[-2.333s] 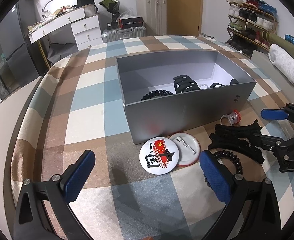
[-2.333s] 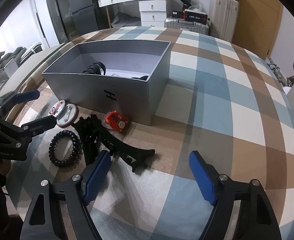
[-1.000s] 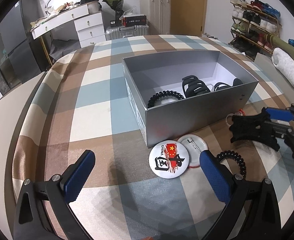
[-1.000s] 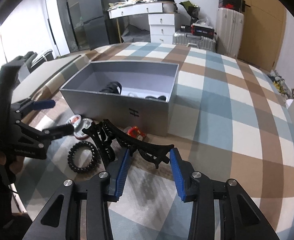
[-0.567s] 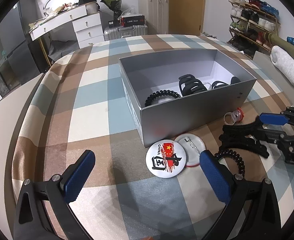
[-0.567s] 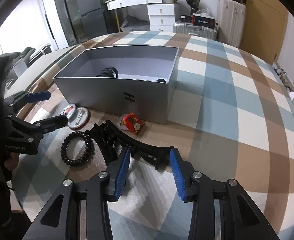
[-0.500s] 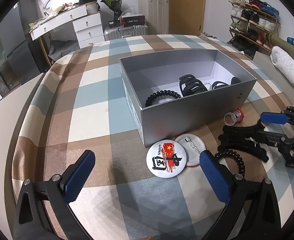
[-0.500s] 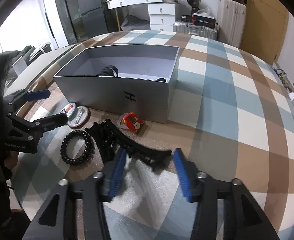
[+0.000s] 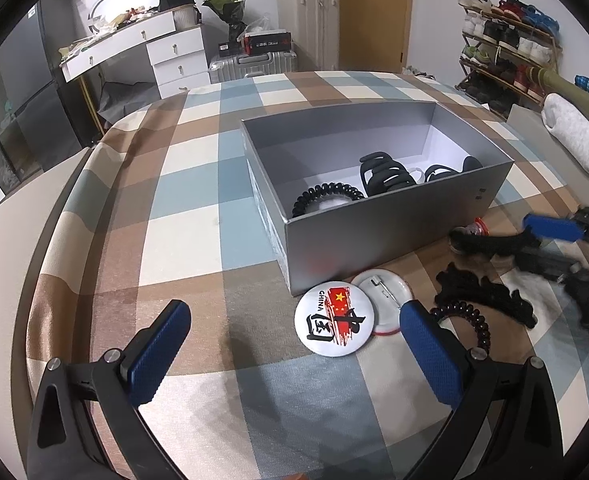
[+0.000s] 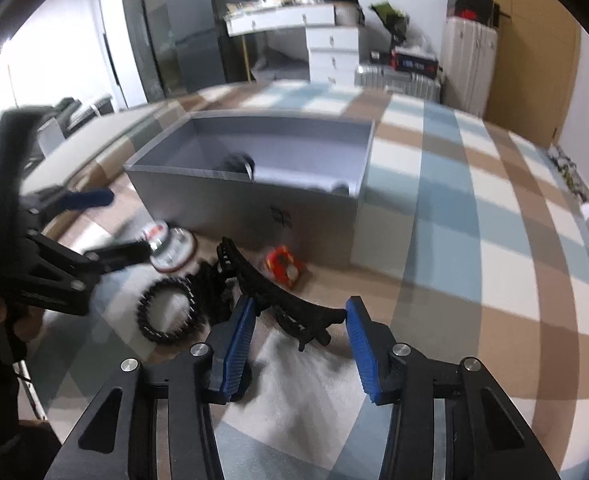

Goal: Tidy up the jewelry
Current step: 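Grasp the white China badge with the left tool while the right holds the claw clip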

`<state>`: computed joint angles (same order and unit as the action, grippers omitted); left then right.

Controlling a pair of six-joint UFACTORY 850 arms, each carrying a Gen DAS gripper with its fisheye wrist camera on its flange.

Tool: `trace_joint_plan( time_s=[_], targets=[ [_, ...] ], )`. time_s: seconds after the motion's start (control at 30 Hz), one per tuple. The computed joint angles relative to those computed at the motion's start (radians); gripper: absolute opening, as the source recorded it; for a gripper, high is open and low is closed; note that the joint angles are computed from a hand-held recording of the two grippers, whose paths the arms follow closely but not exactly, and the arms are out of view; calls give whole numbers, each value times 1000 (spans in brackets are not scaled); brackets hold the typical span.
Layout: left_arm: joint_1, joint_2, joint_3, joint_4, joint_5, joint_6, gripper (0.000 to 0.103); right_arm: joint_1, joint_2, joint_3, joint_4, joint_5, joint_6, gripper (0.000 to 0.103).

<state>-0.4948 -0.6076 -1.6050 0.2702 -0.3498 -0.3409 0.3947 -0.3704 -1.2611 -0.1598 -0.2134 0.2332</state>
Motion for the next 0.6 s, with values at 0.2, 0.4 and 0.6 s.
trace_joint_plan(
  time_s=[0.2, 0.4, 0.6],
  targets=[
    [3, -6, -8, 6, -15, -12, 102, -14, 37, 26, 6, 68, 22, 45],
    [4, -15, -18, -24, -35, 14, 102, -16, 40, 26, 81, 82, -44, 45],
    [8, -23, -27, -16, -58, 3, 101, -16, 43, 28, 123, 84, -91, 45]
  ],
)
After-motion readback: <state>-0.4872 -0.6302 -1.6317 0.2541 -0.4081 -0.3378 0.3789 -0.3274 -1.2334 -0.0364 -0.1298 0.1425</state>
